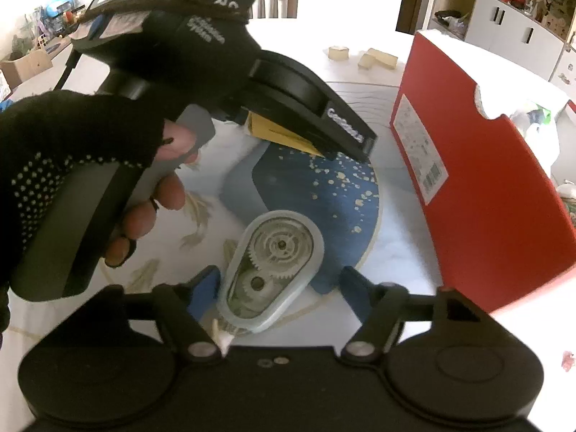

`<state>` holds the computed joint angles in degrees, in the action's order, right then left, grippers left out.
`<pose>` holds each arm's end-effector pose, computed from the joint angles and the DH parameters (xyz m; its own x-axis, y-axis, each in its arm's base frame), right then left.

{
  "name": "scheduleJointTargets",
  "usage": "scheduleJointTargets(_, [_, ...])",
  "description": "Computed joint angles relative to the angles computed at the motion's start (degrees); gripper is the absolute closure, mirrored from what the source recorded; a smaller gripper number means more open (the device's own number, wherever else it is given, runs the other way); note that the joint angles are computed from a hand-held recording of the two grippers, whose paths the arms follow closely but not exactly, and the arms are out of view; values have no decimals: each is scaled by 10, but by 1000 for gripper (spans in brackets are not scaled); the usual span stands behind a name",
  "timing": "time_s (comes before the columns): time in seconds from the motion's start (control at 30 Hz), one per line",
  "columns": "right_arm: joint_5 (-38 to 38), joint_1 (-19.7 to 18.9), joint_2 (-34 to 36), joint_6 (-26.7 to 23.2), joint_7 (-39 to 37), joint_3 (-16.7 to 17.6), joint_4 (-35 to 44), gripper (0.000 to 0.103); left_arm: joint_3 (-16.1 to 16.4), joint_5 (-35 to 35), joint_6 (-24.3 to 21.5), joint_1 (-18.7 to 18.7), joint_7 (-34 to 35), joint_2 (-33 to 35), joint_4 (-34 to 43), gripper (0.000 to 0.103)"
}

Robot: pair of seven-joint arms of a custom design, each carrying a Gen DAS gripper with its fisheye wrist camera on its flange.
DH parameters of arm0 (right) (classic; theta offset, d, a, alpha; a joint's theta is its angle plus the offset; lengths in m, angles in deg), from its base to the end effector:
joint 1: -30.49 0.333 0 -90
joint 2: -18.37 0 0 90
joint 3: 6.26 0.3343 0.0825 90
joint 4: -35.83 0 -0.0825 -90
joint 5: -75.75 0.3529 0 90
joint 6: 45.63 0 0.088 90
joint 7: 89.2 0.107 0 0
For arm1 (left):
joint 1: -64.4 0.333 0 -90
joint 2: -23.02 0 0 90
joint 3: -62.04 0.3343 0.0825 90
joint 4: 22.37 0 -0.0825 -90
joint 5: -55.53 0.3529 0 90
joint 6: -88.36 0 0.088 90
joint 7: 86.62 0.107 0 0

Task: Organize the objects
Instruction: 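Grasp the yellow box with left gripper while right gripper grasps white tape dispenser, then carry the yellow box and tape dispenser with both grippers into the shoebox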

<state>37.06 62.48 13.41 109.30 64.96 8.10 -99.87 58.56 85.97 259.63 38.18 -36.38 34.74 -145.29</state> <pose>0.3242 0.3735 0.4363 0.2509 -0.9680 -0.0072 -0.8114 -0.2062 -0.5470 0.4916 -0.3196 0.4147 -0.3306 -0.9422 0.0547 -0.7560 0.2298 -0.6129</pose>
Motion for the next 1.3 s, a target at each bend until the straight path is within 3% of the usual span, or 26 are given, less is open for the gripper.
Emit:
scheduleJointTargets(0.1, [3, 0, -12, 1, -3, -1, -9, 54, 4, 4, 7, -2, -7, 0, -2, 25])
scheduleJointTargets(0.2, [10, -3, -23, 3, -5, 0, -19, 60, 12, 16, 12, -7, -20, -1, -5, 27])
scheduleJointTargets(0.4, [12, -12, -35, 6, 0, 3, -30, 62, -4, -10, 28, 11, 4, -7, -20, 28])
scheduleJointTargets(0.67, [-24, -35, -47, 37, 21, 0, -45, 62, 5, -20, 42, 9, -9, -41, -65, 29])
scheduleJointTargets(1.03, [19, -43, -112, 48, -19, 4, -67, 62, -55, -51, 62, 76, -3, -116, -145, 30])
scheduleJointTargets(1.13, [32, -45, -127, 41, -36, 8, -68, 62, -77, 32, 39, 104, -62, -132, -146, 30])
scheduleJointTargets(1.3, [70, -40, -159, 40, -72, 1, -82, 62, -103, -37, 52, 128, -14, -157, -174, 30])
